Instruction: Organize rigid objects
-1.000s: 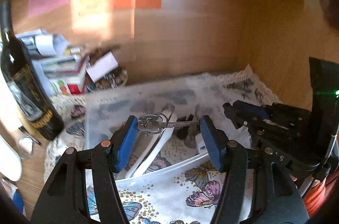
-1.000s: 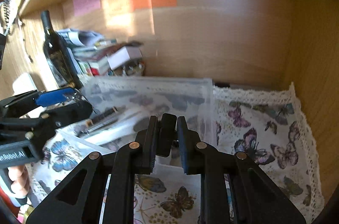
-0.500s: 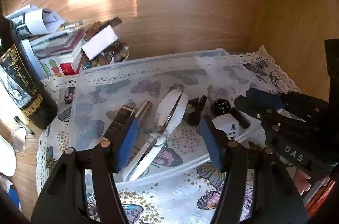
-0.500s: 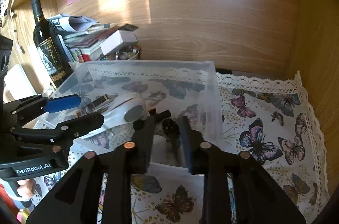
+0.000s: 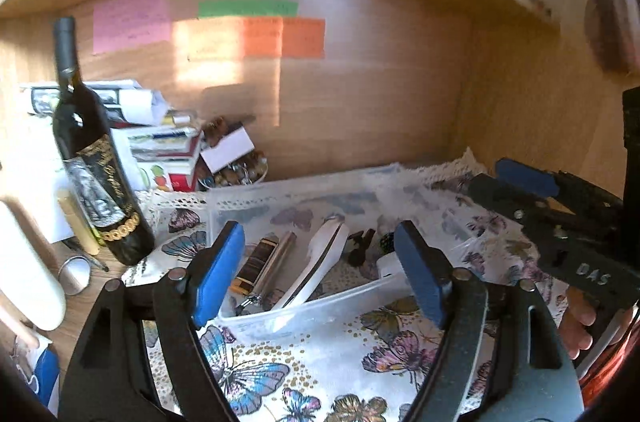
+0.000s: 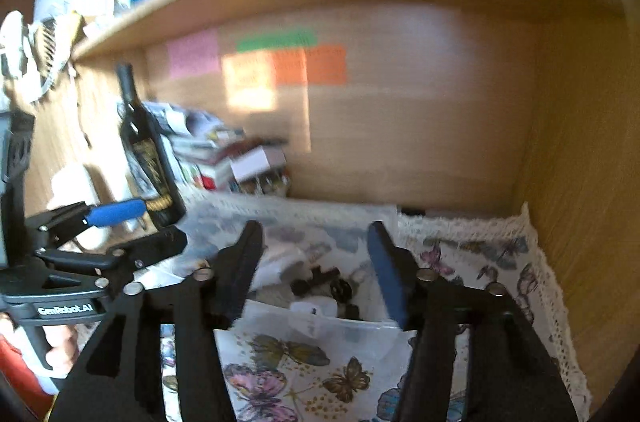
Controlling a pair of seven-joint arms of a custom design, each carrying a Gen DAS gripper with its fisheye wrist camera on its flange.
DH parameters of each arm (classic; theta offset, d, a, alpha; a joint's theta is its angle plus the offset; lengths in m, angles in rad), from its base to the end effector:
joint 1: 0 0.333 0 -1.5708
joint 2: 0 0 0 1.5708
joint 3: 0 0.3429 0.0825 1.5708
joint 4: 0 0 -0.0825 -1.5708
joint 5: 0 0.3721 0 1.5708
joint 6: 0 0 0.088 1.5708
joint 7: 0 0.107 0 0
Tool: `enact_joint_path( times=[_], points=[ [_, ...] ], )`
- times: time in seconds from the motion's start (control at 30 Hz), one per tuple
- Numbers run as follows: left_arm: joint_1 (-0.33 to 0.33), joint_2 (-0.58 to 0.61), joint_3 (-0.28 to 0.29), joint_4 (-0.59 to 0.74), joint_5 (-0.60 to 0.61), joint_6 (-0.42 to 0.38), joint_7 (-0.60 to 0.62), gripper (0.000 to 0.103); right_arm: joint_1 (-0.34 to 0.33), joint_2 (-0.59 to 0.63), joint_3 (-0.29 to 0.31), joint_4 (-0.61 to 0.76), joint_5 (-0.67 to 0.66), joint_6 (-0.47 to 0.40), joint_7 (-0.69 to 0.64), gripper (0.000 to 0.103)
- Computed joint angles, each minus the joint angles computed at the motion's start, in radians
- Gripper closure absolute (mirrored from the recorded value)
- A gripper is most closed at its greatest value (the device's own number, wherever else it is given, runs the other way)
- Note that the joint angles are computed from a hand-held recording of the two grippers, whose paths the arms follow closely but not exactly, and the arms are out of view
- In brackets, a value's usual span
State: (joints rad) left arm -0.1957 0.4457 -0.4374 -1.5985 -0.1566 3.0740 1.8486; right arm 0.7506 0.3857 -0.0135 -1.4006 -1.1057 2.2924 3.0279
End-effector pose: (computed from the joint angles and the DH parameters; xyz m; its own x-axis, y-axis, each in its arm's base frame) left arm 0.6260 -0.3593 0.5510 -0.6133 -0.7856 0.0817 -0.4175 0.2346 -0.8778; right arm 0.5437 0.4694 0.5818 -0.1405 -0.9897 -0.0258 -0.4591 0.0882 -0.8840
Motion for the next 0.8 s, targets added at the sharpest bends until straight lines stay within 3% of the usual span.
enact_joint_path(
  times=[0.1, 0.23, 0.37, 0.53, 0.63, 0.8],
  points=[
    [0.056, -0.049, -0.057, -0.083, -0.018, 0.094, 0.026, 0.016, 0.030, -0.021, -0.003, -0.008, -0.069, -0.018, 0.044, 0.037],
    [0.222, -0.083, -0.238, -0.174, -0.012, 0.191, 0.045, 0.005, 0.062, -0.037, 0.008, -0.011, -0.156, -0.067, 0.096, 0.019],
    [0.303, -0.128, -0.308, -0.252, 0.034, 0.266, -0.002, 0.001, 0.079, -0.051, 0.027, -0.021, -0.220, -0.107, 0.158, 0.003],
    [0.430, -0.144, -0.424, -0.307, 0.121, 0.298, -0.077, 0.000, 0.079, -0.057, 0.051, -0.027, -0.242, -0.114, 0.195, 0.000],
    [0.468, -0.154, -0.453, -0.329, 0.165, 0.314, -0.124, 0.000, 0.087, -0.055, 0.058, -0.023, -0.247, -0.139, 0.191, 0.000],
    [0.473, -0.172, -0.442, -0.348, 0.223, 0.336, -0.194, 0.000, 0.098, -0.058, 0.064, -0.027, -0.263, -0.162, 0.193, 0.000]
  ],
)
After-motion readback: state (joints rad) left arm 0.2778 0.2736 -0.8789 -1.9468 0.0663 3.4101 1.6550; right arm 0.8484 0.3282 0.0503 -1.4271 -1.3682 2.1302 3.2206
